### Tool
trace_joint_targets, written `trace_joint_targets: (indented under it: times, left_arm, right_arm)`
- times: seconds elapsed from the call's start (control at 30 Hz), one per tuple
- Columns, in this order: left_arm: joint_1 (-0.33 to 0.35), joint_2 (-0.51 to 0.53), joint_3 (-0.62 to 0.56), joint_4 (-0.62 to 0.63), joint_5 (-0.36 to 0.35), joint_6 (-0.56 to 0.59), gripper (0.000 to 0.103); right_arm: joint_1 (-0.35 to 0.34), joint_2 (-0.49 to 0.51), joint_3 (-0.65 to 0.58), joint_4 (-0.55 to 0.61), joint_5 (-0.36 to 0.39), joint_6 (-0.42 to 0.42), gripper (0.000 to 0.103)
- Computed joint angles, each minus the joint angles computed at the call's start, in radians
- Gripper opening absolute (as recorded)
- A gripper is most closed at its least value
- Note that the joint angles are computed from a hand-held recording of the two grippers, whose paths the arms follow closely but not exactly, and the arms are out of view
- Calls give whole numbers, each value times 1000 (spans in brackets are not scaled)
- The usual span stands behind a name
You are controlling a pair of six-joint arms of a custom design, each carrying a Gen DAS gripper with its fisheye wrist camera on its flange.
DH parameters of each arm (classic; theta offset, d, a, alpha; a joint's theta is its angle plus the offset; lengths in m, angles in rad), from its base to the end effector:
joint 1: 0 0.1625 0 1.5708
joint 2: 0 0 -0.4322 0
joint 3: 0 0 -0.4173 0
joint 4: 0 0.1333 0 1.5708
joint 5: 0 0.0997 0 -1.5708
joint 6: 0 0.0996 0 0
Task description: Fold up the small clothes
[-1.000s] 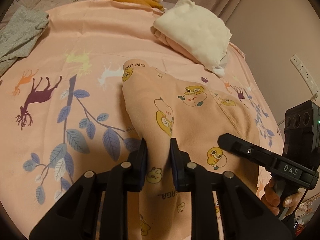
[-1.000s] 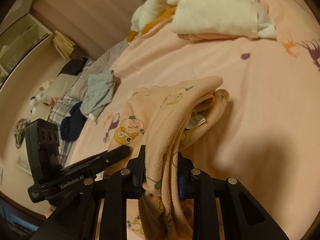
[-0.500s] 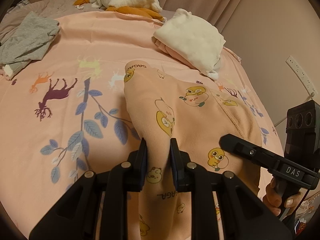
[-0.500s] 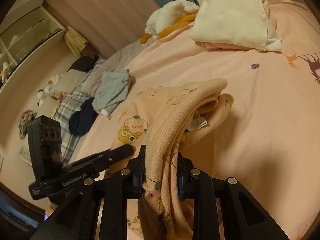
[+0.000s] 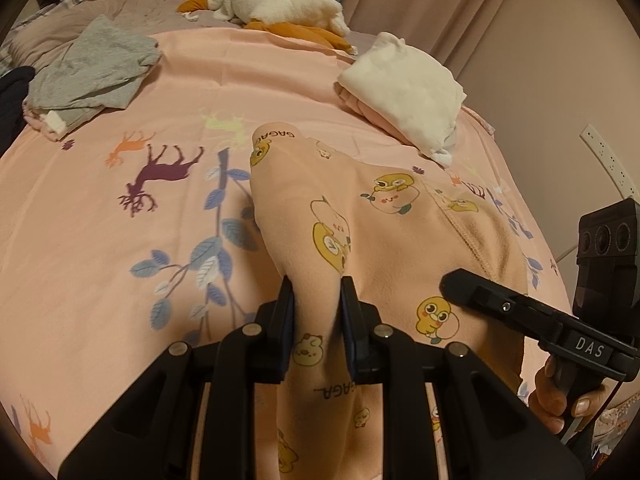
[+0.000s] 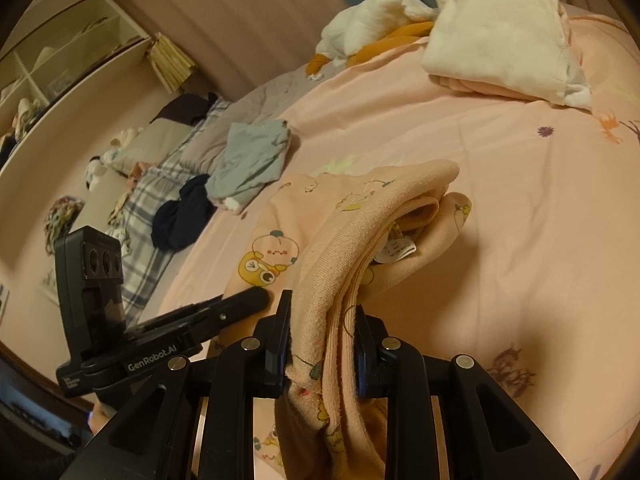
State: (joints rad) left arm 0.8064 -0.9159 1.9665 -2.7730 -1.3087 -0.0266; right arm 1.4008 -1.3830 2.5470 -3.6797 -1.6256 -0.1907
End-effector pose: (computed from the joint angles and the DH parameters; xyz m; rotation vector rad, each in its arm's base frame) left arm -0.2892 -0.5315 0.0631 1.0317 2.7502 -0.3550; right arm 0.0609 -0.4009 0.2264 -0.0096 -2.6230 1.3057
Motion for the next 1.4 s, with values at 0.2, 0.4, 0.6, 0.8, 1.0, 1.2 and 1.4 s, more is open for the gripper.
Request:
trace_joint_targets:
  times: [0.2, 0.4, 0.6, 0.8, 1.0, 1.2, 1.4]
  left_arm:
    - [15, -15, 10, -5, 23, 5, 21]
    - [35, -17, 6, -8, 43, 13, 21]
    - [62, -1, -17, -4, 59, 23, 21]
    - [89, 25, -48, 10, 72, 31, 21]
    - [109, 53, -74, 15, 84, 38, 21]
    - [120, 77, -92, 25, 93, 37, 21]
    - [123, 81, -87, 22, 103, 43, 22]
  right_arm:
    - [25, 48, -26, -3, -17, -1, 26]
    - [40, 96, -59, -1, -24, -8, 26]
    - [53, 144, -95, 1, -41, -17, 26]
    - [59, 189, -137, 18, -57, -20, 26]
    - [52, 216, -166, 33, -63, -23, 26]
    - [45, 232, -183, 52, -68, -24, 26]
    - [13, 209, -171, 89, -37, -1, 26]
